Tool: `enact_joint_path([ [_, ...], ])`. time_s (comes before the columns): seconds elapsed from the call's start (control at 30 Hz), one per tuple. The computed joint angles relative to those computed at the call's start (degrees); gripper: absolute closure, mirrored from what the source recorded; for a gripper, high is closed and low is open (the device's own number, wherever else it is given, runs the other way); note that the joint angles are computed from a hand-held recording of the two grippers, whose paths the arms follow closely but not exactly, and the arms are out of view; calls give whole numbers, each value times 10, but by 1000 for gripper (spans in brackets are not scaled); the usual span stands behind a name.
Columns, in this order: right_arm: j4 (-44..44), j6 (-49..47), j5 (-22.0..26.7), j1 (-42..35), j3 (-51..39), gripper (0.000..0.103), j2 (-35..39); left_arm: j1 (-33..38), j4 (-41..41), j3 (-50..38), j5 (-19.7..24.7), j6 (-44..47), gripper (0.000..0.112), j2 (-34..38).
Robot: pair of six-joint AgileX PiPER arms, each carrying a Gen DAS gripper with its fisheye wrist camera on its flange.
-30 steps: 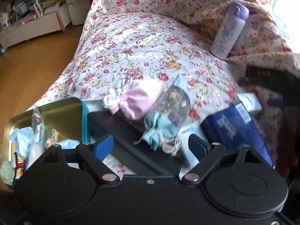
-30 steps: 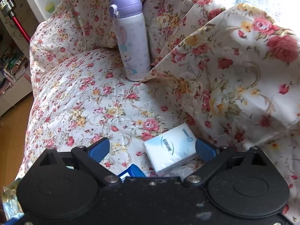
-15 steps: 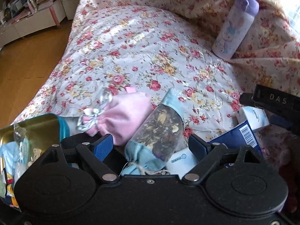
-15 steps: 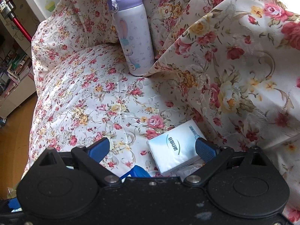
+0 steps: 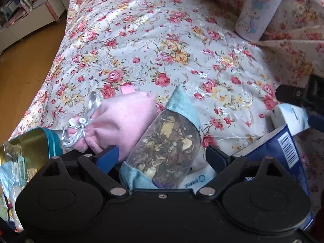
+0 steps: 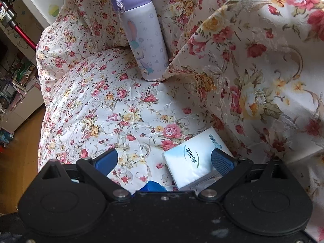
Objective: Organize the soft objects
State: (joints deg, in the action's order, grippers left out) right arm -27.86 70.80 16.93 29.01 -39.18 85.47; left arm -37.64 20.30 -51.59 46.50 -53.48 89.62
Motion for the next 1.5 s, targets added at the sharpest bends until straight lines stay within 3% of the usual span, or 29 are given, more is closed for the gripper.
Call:
enact_joint_path([
  [0.3,-63,80,-21,3,14,1,-14,-14,31,-13,6,-1,20,25],
  [0.33,-74,92,-23,3,15,1,-15,-17,37,-10,5,-7,23,24],
  [0.5,-47,63,-35,-6,14,1,-10,-40,84,9,2,-44,58,-2],
  [0.6,-25,37,-44,-9,15,1,-10,-28,58,17,-20,-11,65,-27],
  [0.73,-49,60,-63,-14,26,1,-21,-22,39,14,-20,5,65,-57],
  [1.23,123,-127,-66,-38,21,1,-16,-109,35,68,102,-59,65,-267],
  [1.5,4,-45,32,13,-31,2,32,-223,78,106,185,-182,66,-344],
])
